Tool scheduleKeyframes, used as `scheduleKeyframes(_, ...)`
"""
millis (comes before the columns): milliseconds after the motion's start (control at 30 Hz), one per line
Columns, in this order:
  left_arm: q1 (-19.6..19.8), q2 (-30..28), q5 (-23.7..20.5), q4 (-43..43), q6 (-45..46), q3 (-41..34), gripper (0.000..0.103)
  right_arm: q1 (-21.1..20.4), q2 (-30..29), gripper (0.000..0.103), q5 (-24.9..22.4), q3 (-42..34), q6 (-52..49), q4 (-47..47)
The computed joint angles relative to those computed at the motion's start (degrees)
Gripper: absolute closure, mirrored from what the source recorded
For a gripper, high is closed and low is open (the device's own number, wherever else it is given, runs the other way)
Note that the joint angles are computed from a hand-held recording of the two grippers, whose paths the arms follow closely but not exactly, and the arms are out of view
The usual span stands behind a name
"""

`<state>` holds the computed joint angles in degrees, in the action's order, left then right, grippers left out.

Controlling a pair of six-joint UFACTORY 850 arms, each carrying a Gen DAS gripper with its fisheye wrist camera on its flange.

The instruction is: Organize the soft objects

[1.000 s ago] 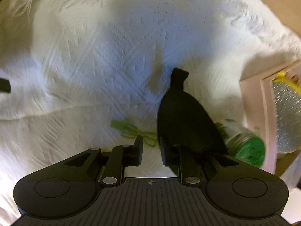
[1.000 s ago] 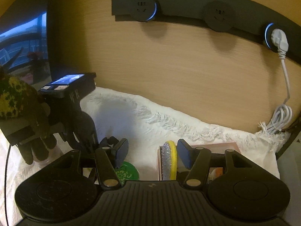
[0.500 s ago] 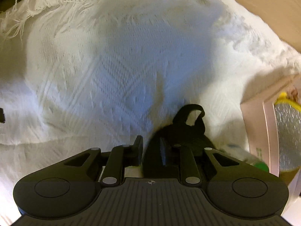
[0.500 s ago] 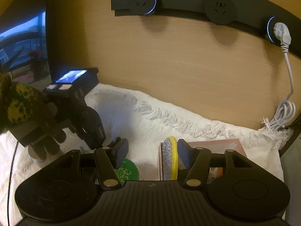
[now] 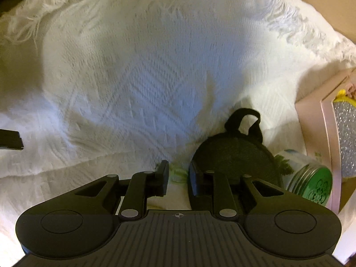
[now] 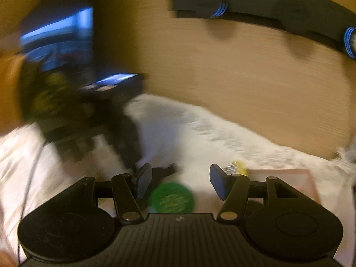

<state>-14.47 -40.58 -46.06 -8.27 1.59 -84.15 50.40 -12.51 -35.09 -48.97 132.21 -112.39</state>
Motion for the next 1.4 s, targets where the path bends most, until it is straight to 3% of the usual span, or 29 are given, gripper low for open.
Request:
scheduleKeyframes(167,2.3,1.2,2.5,-7.7,9.1,2.1,0.081,2.6,-4.2,0.045,2.8,-0.3,6.3,-4.8)
scheduleKeyframes(300,3.7,2.4,3.3,-11.7,14.1,3.3,0.081,2.2,-10.3,0.050,5.1,-4.8,10.3,1.1)
scheduleKeyframes(400,4.3,2.9,2.0,-11.8,17.0,3.4,0.081,1.5,-14.3,0.061,4.5,-7.9,15.3,1.9)
scheduleKeyframes(433,4.4,3.1,1.8,-11.7,18.1,3.6,0.081,1.2,-15.3,0.074,4.5,-8.8,16.4,1.8)
scheduleKeyframes(467,4.2,3.7,1.8,-11.9,19.3,4.0,0.081,0.6,-16.4,0.095,5.3,-9.8,17.8,1.2)
scheduleKeyframes(500,4.0,4.5,2.3,-12.1,20.9,4.8,0.081,0.1,-16.9,0.096,6.2,-10.3,19.2,0.7)
scheduleKeyframes(633,3.0,6.3,5.3,-11.9,34.0,7.2,0.081,0.5,-15.5,0.097,7.0,-8.0,21.4,-0.3)
scheduleKeyframes(800,-0.3,7.9,7.4,-3.1,41.0,8.7,0.080,3.4,-11.2,0.097,6.5,-1.5,16.8,3.7)
scheduleKeyframes(900,-2.1,8.0,7.4,4.6,41.9,9.0,0.080,3.7,-10.1,0.095,7.8,1.0,22.3,-1.8)
scheduleKeyframes(1133,-5.9,5.3,4.7,19.3,37.0,7.6,0.078,5.0,-11.0,0.078,4.9,1.7,25.8,-1.7)
scheduleKeyframes(1233,-6.8,5.7,8.1,25.8,33.0,8.9,0.078,5.6,-10.8,0.076,4.0,2.6,27.1,-1.2)
scheduleKeyframes(1300,-6.5,5.8,10.7,24.3,33.2,8.9,0.077,6.0,-10.9,0.074,3.4,2.8,27.1,-0.1)
scheduleKeyframes(1400,-5.2,4.2,8.5,18.6,33.8,5.6,0.075,6.1,-10.8,0.072,2.9,3.3,27.3,1.0)
